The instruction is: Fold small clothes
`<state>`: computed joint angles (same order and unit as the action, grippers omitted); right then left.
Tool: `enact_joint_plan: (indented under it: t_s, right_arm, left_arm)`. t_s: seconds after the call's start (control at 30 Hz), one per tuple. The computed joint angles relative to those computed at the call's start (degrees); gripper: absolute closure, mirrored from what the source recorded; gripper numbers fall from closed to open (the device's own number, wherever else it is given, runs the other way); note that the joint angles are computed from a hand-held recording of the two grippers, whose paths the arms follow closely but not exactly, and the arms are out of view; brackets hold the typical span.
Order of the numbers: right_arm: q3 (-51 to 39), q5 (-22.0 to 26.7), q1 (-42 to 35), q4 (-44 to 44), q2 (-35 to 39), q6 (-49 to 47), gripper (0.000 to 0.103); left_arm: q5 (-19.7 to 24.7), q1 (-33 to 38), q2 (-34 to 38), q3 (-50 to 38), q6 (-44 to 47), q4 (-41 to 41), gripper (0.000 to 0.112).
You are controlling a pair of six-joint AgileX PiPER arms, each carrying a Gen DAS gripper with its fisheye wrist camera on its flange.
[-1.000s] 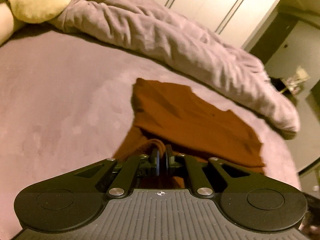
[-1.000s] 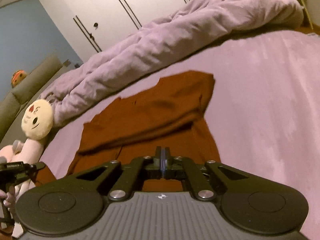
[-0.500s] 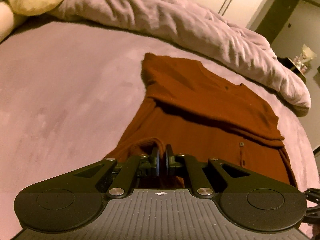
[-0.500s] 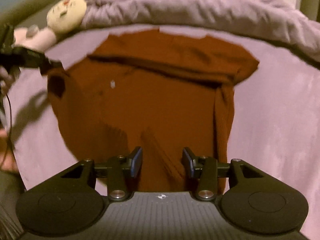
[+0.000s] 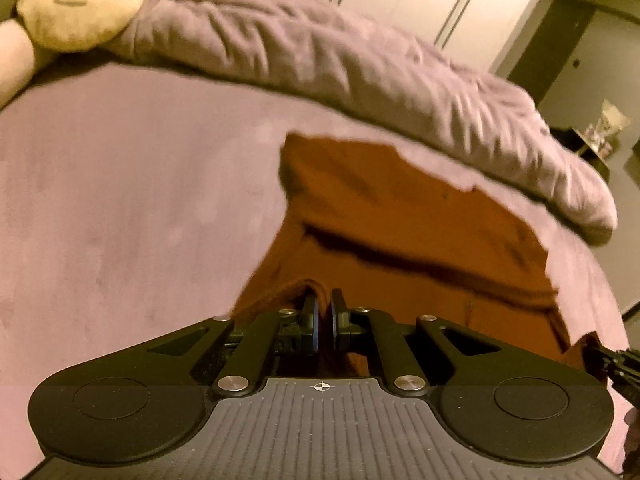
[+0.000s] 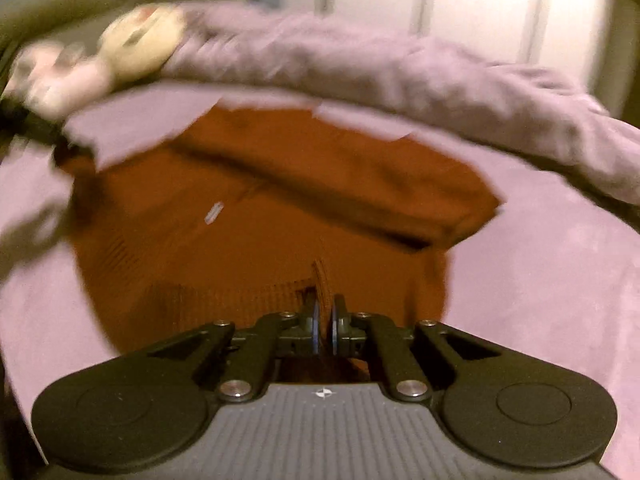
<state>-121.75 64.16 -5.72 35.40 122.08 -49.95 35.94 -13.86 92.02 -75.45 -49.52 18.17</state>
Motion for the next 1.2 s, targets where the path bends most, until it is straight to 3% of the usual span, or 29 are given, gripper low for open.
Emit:
enact_joint_plan:
  t_s: [0.17,0.3,0.37,0.43,0.57,0.63,0.87,0.93,1.1,1.2]
  right_arm:
    - [-9.6,-4.41,0.71,-3.59,5.6,11.68,0.098]
    - [-15.32,-3.53,1.68,-8.91,10.38,19.82,0.098]
    - [-18.54,-1.29,1.84,-9.88,13.01,22.79,0.098]
    - [-18.4,-0.44,1.56,-9.02,13.44,23.27,0.098]
    - [-13.83,-0.77,0.17,-3.28,11.44,19.32,0.098]
    - [-12.69,-0.21,-0.07,-2.58,10.87,18.74,0.098]
    - [-14.6,2.74,0.83,-2.9,12.56,19.96,0.095]
    - [-14.46,2.65,1.32,-3.64,12.62,19.98,0.09]
    - [-15.74,2.78,2.47,-6.43,13.34,20.18,0.086]
    - [-18.57,4.17,2.65,-7.48,14.77,20.58,0.086]
  left_arm:
    - [0.48,0.4,4.79,-7.11,-1.78,4.87,0.105]
    - [2.35,1.92,10.52,-11.9,0.27,2.58,0.102]
    - [1.59,2.61,11.5,-11.54,2.58,0.45,0.093]
    - [-0.88,2.81,10.62,-8.57,1.84,2.1,0.066]
    - [-6.64,5.42,7.64,-2.12,6.06,-0.35,0.055]
    - [-6.97,6.66,7.19,-1.12,8.75,-1.75,0.049]
    - [-6.1,7.09,10.95,-5.67,18.99,-5.23,0.049]
    - [-5.4,5.86,13.35,-8.66,21.47,-4.76,0.051]
    - [-0.52,3.52,20.06,-16.99,26.07,-5.48,0.064]
    - [0.6,2.97,21.53,-18.56,28.44,-6.25,0.08]
